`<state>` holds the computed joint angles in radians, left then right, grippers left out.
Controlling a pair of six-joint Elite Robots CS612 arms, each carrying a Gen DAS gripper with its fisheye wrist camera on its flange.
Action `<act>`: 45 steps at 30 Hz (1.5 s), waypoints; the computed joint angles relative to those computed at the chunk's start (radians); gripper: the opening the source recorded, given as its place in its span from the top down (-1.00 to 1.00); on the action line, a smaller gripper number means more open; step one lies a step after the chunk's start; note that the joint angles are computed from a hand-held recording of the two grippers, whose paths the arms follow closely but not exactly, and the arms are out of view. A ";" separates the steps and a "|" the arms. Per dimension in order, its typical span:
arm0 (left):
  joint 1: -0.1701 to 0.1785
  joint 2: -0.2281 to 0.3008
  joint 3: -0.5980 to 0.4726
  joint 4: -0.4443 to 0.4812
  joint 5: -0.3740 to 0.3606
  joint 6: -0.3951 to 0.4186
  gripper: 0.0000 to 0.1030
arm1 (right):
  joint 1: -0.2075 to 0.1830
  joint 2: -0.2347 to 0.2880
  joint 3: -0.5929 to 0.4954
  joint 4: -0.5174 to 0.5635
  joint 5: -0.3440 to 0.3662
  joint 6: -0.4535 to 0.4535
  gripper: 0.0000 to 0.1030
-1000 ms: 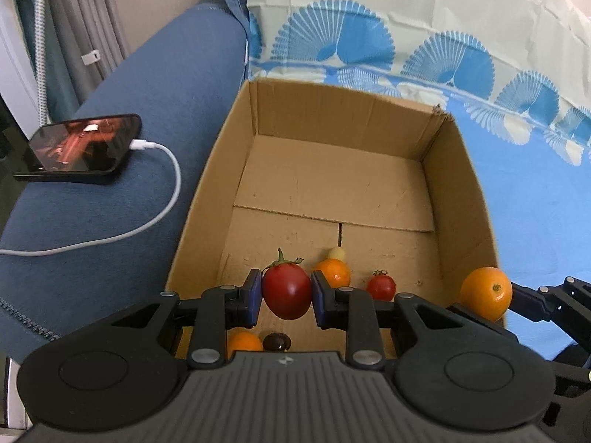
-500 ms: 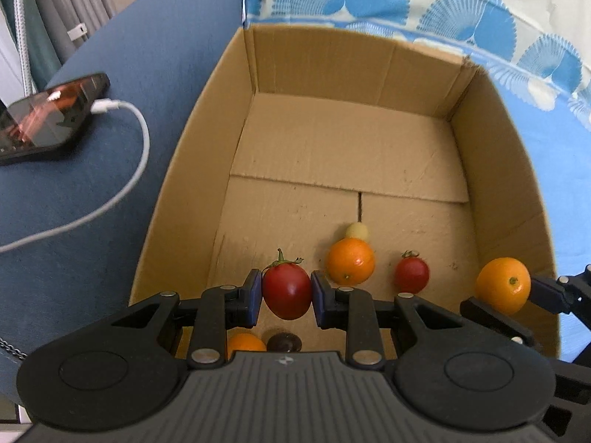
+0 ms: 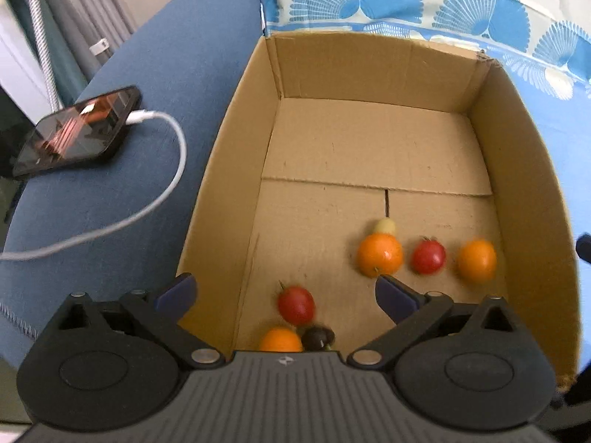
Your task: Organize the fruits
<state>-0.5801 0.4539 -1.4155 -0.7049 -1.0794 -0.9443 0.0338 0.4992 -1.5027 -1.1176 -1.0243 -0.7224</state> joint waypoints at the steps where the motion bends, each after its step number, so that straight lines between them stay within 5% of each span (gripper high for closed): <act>1: -0.003 0.002 -0.013 0.000 -0.009 -0.010 -0.99 | -0.003 -0.001 -0.009 0.013 0.001 0.010 -0.93; 12: -0.089 0.017 -0.144 0.083 0.030 -0.130 -0.99 | -0.054 0.044 -0.190 0.013 -0.005 0.120 -0.99; 26: -0.192 0.012 -0.200 0.207 0.178 -0.202 -0.99 | -0.098 0.068 -0.303 0.040 0.018 0.198 -0.99; 38: -0.219 -0.008 -0.184 0.288 0.244 -0.307 -1.00 | -0.116 0.079 -0.336 0.006 0.067 0.181 -0.99; 45: -0.224 -0.001 -0.199 0.260 0.253 -0.258 -0.99 | -0.122 0.082 -0.341 0.005 0.088 0.171 -0.99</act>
